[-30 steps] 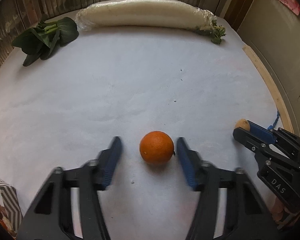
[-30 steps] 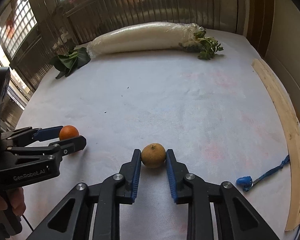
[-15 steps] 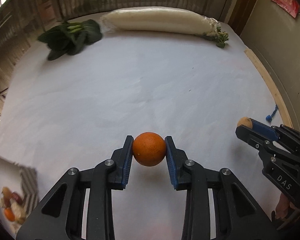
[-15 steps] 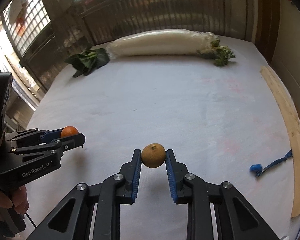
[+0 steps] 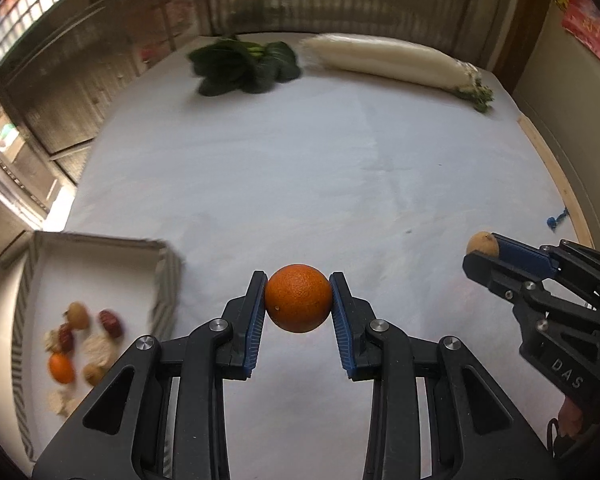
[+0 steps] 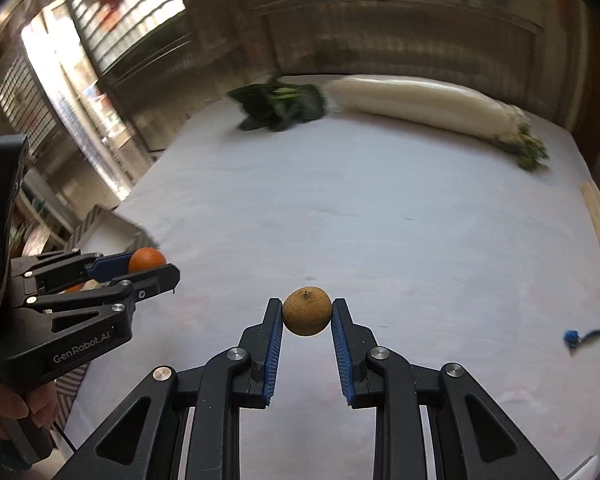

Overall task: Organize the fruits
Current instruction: 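Carry the orange and brown fruit into the tray and open both grippers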

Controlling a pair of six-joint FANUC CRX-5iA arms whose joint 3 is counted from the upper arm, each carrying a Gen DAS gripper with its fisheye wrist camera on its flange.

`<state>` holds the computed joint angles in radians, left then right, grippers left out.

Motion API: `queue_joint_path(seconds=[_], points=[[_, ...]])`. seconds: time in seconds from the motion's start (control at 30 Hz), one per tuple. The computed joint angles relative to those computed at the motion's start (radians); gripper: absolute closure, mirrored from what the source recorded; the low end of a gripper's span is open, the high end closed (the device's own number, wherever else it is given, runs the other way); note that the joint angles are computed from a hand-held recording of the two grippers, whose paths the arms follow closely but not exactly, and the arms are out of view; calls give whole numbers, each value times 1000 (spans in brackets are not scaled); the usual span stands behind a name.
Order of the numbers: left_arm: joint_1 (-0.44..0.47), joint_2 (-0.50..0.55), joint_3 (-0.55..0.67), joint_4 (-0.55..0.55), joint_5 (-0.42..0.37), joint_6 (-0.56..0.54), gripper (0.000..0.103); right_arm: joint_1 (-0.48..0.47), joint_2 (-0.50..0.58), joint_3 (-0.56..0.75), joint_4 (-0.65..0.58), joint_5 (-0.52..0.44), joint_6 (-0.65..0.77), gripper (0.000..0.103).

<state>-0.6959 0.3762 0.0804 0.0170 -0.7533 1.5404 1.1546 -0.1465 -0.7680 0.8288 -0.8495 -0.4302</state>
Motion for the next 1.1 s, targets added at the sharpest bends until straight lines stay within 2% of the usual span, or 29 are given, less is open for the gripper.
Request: queue_joint_path(seconds=[0.53,1.1], points=[[137,-162,-180,-27,44,43,72,-27,208,217,36,112,191,79],[262,-215,-262,-18,52,53,72,-58,368,405,-40,204,417,79]])
